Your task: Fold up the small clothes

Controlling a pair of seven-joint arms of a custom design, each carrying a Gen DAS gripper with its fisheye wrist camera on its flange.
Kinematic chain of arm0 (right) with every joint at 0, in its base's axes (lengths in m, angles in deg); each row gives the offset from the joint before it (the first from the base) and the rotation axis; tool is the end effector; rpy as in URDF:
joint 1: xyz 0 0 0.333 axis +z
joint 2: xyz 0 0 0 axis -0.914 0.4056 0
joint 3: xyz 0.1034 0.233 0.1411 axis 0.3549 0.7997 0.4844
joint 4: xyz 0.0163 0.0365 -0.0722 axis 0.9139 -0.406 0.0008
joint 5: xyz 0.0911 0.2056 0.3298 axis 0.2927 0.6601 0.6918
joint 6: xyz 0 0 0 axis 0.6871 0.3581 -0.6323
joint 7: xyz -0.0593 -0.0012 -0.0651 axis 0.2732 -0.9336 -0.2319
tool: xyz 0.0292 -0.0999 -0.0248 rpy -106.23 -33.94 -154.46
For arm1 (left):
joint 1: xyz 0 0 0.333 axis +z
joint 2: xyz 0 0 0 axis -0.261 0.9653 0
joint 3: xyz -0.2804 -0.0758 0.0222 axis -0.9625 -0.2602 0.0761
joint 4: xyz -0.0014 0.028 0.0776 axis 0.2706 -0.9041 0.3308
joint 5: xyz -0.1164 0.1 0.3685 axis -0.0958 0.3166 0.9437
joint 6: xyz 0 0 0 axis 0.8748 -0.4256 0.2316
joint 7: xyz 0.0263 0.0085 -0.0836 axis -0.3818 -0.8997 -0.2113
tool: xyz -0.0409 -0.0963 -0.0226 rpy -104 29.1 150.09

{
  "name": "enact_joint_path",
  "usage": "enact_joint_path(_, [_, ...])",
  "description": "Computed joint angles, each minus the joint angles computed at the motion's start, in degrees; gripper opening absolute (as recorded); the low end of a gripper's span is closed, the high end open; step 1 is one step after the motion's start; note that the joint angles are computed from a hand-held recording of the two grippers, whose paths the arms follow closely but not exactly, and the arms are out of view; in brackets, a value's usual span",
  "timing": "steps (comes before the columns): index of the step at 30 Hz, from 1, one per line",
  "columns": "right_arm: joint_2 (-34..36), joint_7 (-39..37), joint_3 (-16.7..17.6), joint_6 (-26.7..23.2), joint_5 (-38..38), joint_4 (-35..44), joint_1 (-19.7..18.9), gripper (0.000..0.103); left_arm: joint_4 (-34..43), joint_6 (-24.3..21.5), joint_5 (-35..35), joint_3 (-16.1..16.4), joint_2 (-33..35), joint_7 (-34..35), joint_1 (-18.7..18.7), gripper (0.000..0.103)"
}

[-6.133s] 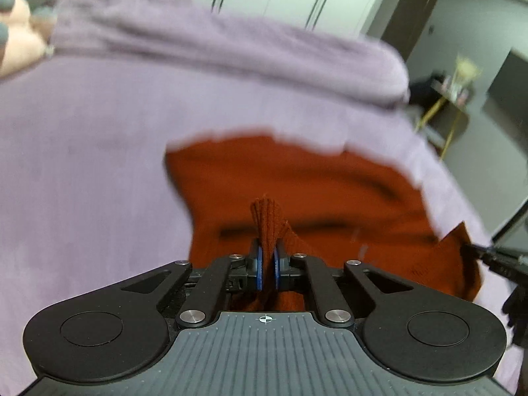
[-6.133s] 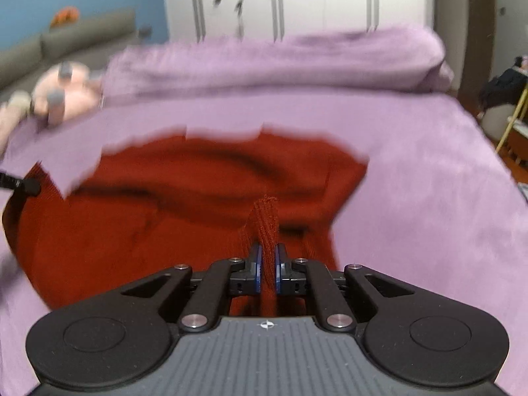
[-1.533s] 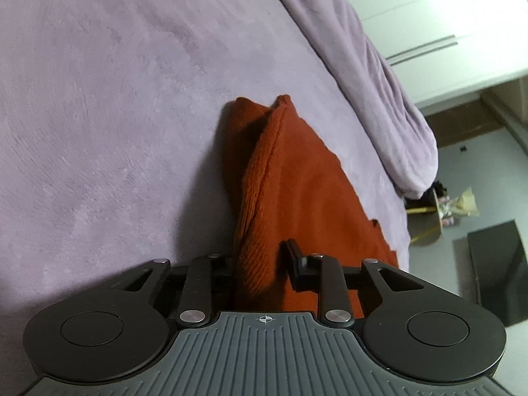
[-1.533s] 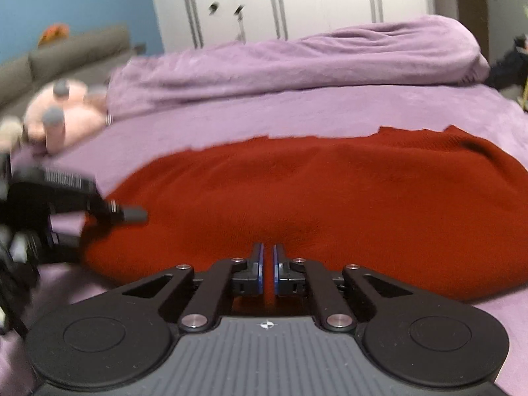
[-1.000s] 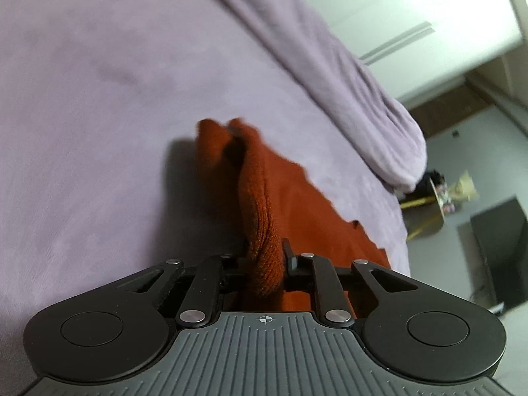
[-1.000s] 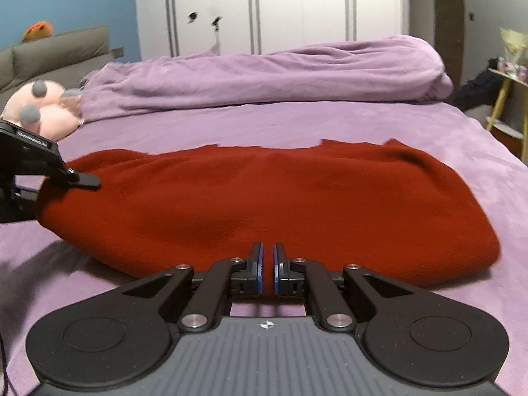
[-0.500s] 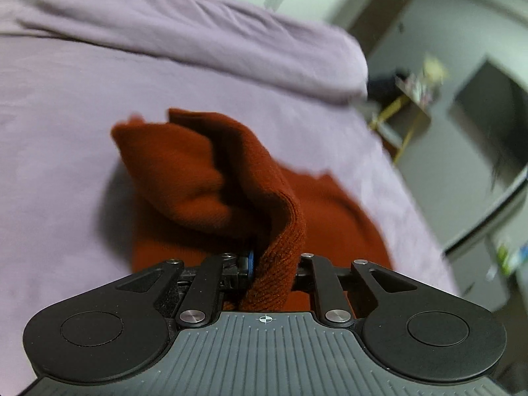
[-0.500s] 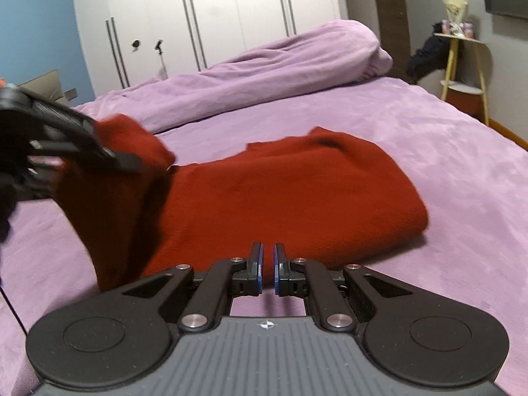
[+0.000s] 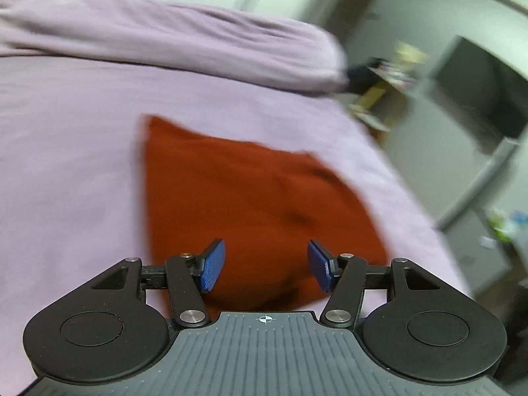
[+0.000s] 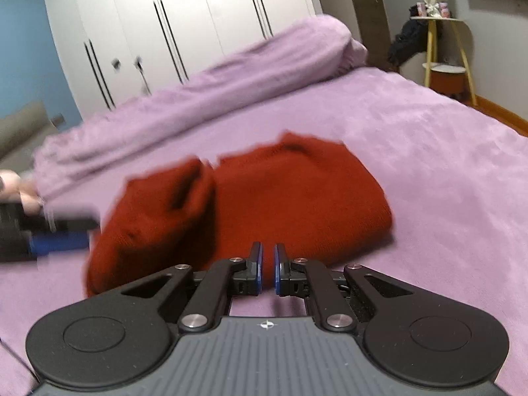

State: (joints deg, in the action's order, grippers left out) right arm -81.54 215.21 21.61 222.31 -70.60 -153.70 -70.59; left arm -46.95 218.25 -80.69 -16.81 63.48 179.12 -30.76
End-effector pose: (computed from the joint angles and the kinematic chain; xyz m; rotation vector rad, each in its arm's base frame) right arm 0.4703 0.1726 0.5242 -1.3875 1.7086 -0.5780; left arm 0.4897 -0.0913 0.5567 -1.8527 1.9243 -1.2278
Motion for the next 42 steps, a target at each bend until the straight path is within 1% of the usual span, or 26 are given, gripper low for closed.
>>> enact_joint_path(1, [1.70, -1.69, -2.16, 1.42, 1.40, 1.41, 2.62, 0.006, 0.10, 2.03, 5.14, -2.12, 0.97, -5.53, 2.05, 0.061])
enact_joint_path(3, [5.00, -7.16, -7.47, 3.87, 5.12, 4.02, 9.30, 0.006, 0.11, -0.34, 8.06, -3.47, 1.39, -10.01, 4.87, 0.060])
enact_joint_path(5, [8.19, -15.12, -13.97, 5.18, 10.46, 6.69, 17.81, 0.006, 0.30, -1.67, 9.02, -3.25, 2.02, -12.70, 5.06, 0.059])
enact_joint_path(6, [9.41, -18.94, -16.89, 4.59, 13.51, 7.91, 21.59, 0.006, 0.24, -1.54, 8.90, -3.05, 2.33, -12.86, 4.73, 0.059])
enact_joint_path(8, [11.45, -30.53, -22.55, 1.58, 24.46, 10.27, 29.28, 0.006, 0.93, -2.35, 9.52, -3.00, 3.15, -12.71, 4.31, 0.059])
enact_joint_path(9, [12.19, -32.74, -23.60, -0.56, 25.92, 10.98, 30.48, 0.006, 1.14, -2.69, 9.06, -2.74, 3.46, -11.82, 3.82, 0.060])
enact_joint_path(10, [12.72, -31.60, -23.41, -3.20, 23.36, 11.37, 29.69, 0.006, 2.38, -2.95, 8.73, -2.78, 4.88, -11.49, 3.51, 0.060])
enact_joint_path(11, [13.61, -27.04, -21.81, -7.54, 16.78, 12.16, 26.89, 0.005, 2.81, -3.80, 8.56, -2.93, 5.41, -11.25, 3.48, 0.060])
enact_joint_path(12, [14.27, -25.16, -20.50, -8.69, 14.22, 11.92, 25.09, 0.002, 2.66, -4.06, 9.03, -3.50, 5.59, -11.57, 3.77, 0.060])
enact_joint_path(13, [13.63, -25.94, -20.77, -6.64, 15.68, 10.34, 25.28, 0.001, 1.40, -4.37, 8.90, -3.37, 4.66, -10.69, 3.93, 0.060])
enact_joint_path(14, [13.12, -28.79, -19.05, -6.66, 19.70, 10.15, 23.71, 0.001, 0.80, -4.91, 9.18, -3.42, 4.10, -10.35, 4.11, 0.060])
enact_joint_path(15, [12.62, -30.19, -19.15, -6.95, 22.96, 10.39, 23.87, 0.002, 0.23, -4.69, 9.38, -3.51, 3.63, -9.99, 4.19, 0.061])
enact_joint_path(17, [12.13, -37.43, -21.17, -4.44, 35.47, 10.65, 26.82, 0.014, -0.70, -3.83, 9.52, -3.48, 2.81, -9.37, 4.14, 0.061])
enact_joint_path(19, [13.08, -48.09, -24.20, -3.64, 50.74, 13.23, 30.96, 0.045, -1.63, -3.50, 9.86, -3.38, 1.67, -9.85, 4.29, 0.061])
enact_joint_path(21, [15.00, -59.98, -26.77, -6.96, 68.10, 17.91, 33.58, 0.051, -2.66, -2.64, 10.50, -3.40, 0.62, -11.03, 4.47, 0.061])
enact_joint_path(22, [16.36, -61.79, -27.70, -10.04, 72.80, 20.40, 33.88, 0.051, -2.98, -2.61, 10.75, -3.35, 0.17, -11.73, 4.43, 0.061])
enact_joint_path(23, [18.01, -61.24, -26.63, -11.78, 73.48, 22.39, 32.58, 0.051, -3.34, -2.71, 10.88, -3.10, -0.25, -12.33, 4.40, 0.061])
enact_joint_path(26, [22.08, -55.88, -24.71, -15.92, 66.18, 26.58, 30.28, 0.046, -2.98, -3.25, 12.23, -3.07, 0.02, -14.57, 4.65, 0.061])
enact_joint_path(28, [23.18, -54.96, -23.13, -15.92, 61.16, 27.69, 29.43, 0.016, -2.40, -3.61, 12.98, -3.05, 0.35, -15.60, 4.81, 0.061])
enact_joint_path(30, [23.28, -50.81, -22.05, -14.33, 51.37, 27.51, 28.85, 0.012, -2.25, -2.99, 13.58, -3.15, 0.24, -16.47, 4.99, 0.061])
enact_joint_path(32, [22.35, -44.57, -21.47, -12.50, 41.26, 25.99, 28.04, 0.011, -1.83, -2.15, 13.88, -3.13, 0.52, -17.28, 4.95, 0.061])
enact_joint_path(34, [21.07, -41.41, -20.68, -11.37, 35.72, 24.80, 26.57, 0.011, -1.55, -0.91, 13.76, -3.08, 0.75, -18.21, 4.77, 0.061])
enact_joint_path(36, [19.82, -33.89, -19.87, -10.08, 23.62, 23.22, 24.76, 0.011, -0.79, -0.56, 13.12, -2.69, 1.51, -18.25, 4.08, 0.061])
enact_joint_path(37, [19.44, -32.70, -19.31, -10.06, 20.94, 22.81, 23.83, 0.011, -0.19, -0.91, 12.54, -2.35, 2.15, -17.77, 3.64, 0.061])
enact_joint_path(40, [20.27, -28.63, -18.28, -14.00, 14.65, 23.68, 21.81, 0.011, 1.85, -2.31, 9.82, -1.73, 4.62, -15.28, 2.50, 0.060])
enact_joint_path(42, [21.83, -30.30, -17.94, -16.88, 13.65, 24.90, 21.40, 0.012, 3.61, -4.39, 10.96, -3.03, 6.85, -16.57, 3.82, 0.060])
